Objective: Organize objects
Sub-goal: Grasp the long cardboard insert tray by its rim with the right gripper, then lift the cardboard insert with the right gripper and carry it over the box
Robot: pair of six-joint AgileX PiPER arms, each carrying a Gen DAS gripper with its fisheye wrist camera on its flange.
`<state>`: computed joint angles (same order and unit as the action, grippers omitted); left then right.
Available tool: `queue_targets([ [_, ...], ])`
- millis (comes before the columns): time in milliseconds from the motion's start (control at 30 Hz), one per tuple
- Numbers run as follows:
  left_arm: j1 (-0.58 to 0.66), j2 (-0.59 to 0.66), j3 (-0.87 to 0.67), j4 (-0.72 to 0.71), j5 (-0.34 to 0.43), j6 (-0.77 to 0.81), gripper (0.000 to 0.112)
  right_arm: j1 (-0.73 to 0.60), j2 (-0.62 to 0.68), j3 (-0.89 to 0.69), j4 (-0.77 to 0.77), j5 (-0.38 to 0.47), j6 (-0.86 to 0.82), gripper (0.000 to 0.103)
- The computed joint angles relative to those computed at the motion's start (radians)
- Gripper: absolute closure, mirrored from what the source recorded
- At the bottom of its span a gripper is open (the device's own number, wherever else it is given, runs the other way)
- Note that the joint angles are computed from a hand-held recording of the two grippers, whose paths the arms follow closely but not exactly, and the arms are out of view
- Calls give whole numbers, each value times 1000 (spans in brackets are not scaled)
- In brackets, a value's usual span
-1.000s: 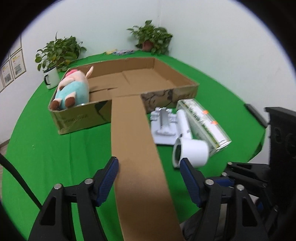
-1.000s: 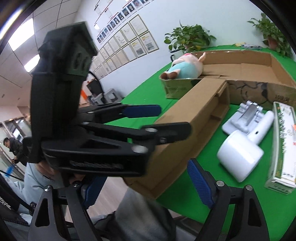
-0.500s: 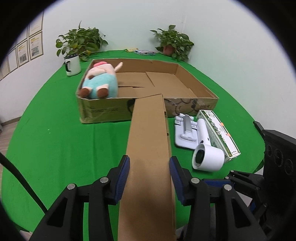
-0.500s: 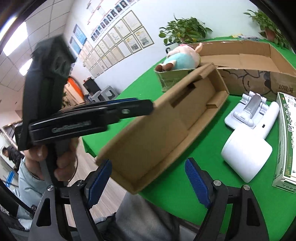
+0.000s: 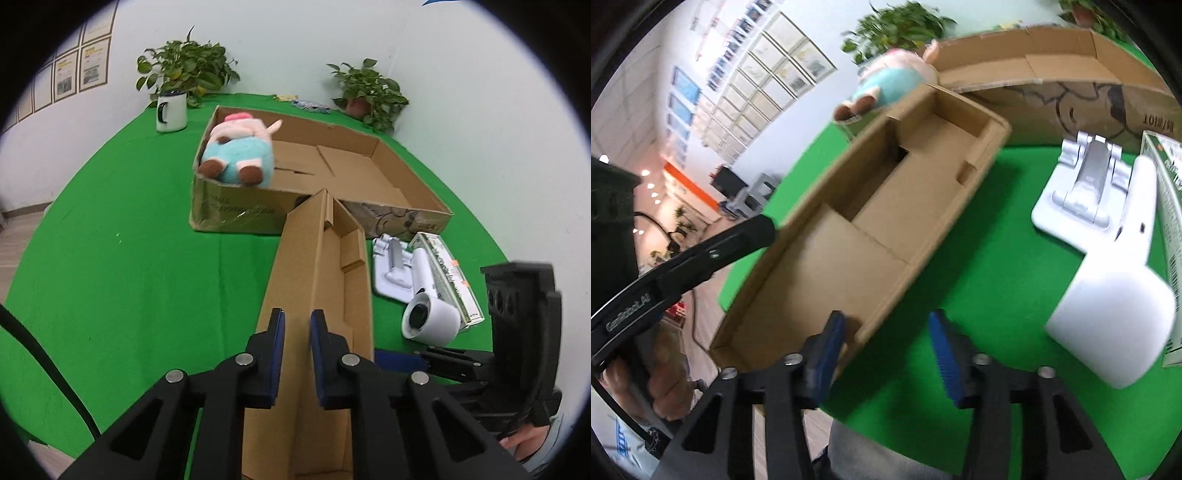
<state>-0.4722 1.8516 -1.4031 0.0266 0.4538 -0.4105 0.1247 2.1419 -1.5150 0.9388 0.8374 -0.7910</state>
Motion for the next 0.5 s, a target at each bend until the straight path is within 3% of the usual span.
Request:
queue_targets([
  [67, 8, 15, 3, -53, 15, 48, 99, 15, -8, 0, 1, -8, -7, 72],
  [133, 2, 15, 20, -11, 7, 8, 99, 42, -31, 13, -20, -42, -20, 79],
  [267, 21, 29, 38, -220, 14, 153, 99, 81, -94, 59, -133, -144, 55, 84],
  [333, 3, 56, 29, -334, 34, 244, 98, 94, -136, 85, -255, -196, 152, 86],
  [367, -17, 51, 48, -369, 1, 278, 96, 103, -156, 96, -334, -223, 216, 84],
  [500, -43, 62, 32, -344, -6, 233, 95, 63, -192, 120, -375, -210, 232, 78],
])
